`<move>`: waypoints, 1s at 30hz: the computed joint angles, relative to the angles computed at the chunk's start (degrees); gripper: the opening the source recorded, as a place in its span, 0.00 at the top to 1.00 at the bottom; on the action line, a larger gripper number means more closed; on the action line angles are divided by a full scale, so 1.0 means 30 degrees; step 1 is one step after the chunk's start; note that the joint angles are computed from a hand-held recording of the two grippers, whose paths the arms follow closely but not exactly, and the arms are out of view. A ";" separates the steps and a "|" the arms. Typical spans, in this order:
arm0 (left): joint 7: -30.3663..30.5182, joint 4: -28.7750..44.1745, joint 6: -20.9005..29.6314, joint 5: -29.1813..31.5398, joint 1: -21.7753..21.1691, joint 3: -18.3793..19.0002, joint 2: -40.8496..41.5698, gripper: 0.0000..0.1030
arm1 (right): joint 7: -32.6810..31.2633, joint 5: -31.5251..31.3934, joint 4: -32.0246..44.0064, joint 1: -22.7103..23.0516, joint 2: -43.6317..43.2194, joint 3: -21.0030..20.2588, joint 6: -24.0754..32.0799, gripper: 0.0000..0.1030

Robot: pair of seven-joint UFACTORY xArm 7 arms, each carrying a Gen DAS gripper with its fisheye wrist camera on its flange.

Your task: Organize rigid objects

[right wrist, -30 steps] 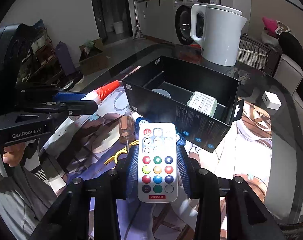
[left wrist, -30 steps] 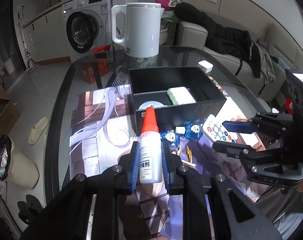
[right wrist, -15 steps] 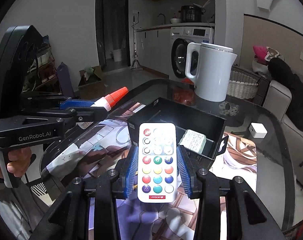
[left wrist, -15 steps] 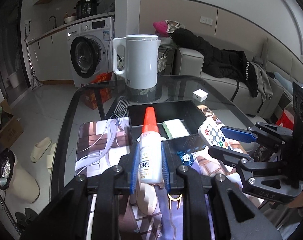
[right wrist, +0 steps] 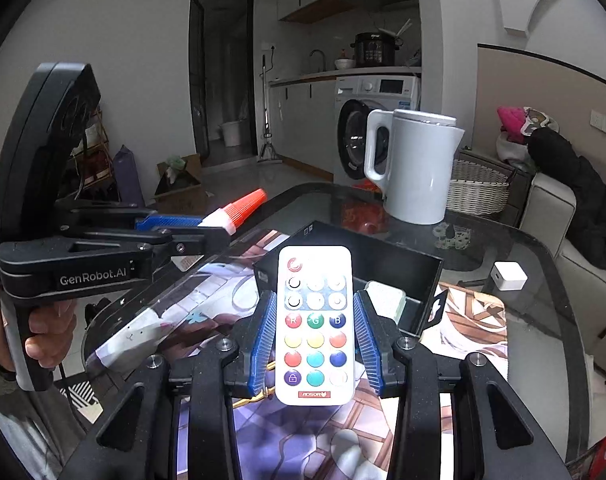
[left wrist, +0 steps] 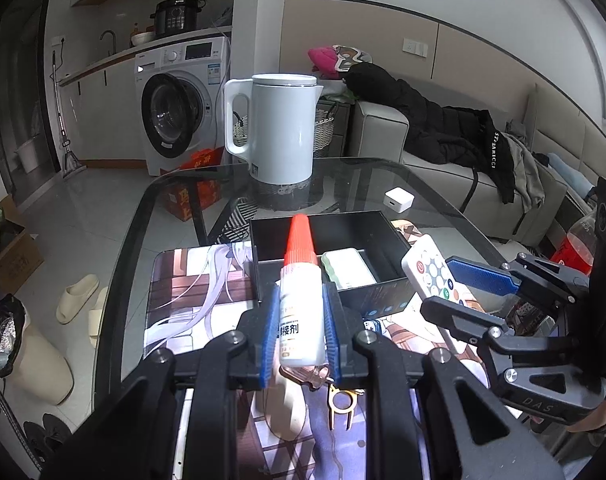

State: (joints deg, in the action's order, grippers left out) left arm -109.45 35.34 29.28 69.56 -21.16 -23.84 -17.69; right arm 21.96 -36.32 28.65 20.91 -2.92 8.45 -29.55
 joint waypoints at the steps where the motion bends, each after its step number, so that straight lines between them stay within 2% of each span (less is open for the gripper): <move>1: -0.0164 -0.0006 0.0026 0.0126 0.0025 -0.0041 -0.0012 0.82 | 0.0209 -0.0266 0.0038 -0.0009 -0.0047 -0.0059 -0.0014 0.63; 5: -0.0711 0.0178 0.0297 0.0654 0.0091 -0.0130 0.0015 0.82 | -0.1057 0.1547 -0.0379 0.0071 -0.0276 0.0268 -0.0499 0.63; 7: -0.1111 0.0430 0.0518 0.1118 0.0154 -0.0110 0.0143 0.82 | -0.1230 0.1824 -0.0225 0.0107 -0.0147 0.0215 -0.0849 0.63; 9: -0.1641 0.0744 0.0672 0.1715 0.0222 0.0003 0.0386 0.82 | -0.2091 0.3172 -0.0105 0.0176 0.0001 0.0461 -0.1251 0.63; 14: -0.3236 0.1646 0.0975 0.3550 0.0185 0.0603 0.1343 0.82 | -0.2122 0.4501 0.1167 0.0303 0.0914 0.0656 -0.1373 0.63; 19: -0.4080 0.2554 0.1685 0.5021 -0.0276 0.1371 0.2427 0.82 | -0.3311 0.6871 0.2587 0.0596 0.2264 0.1028 -0.1658 0.63; 24: -0.5450 0.3000 0.1391 0.6504 -0.0513 0.2303 0.3334 0.82 | -0.3785 0.7949 0.4000 0.0727 0.3494 0.1132 -0.1549 0.63; 30: -0.6255 0.3551 0.1011 0.7528 -0.0526 0.3233 0.4438 0.82 | -0.4001 0.8314 0.5430 0.0691 0.4851 0.1197 -0.1275 0.63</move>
State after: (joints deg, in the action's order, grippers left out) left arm -128.21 45.99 32.32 92.15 -22.74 -14.14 -4.37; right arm 9.96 -11.38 44.94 22.99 11.63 12.05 -33.38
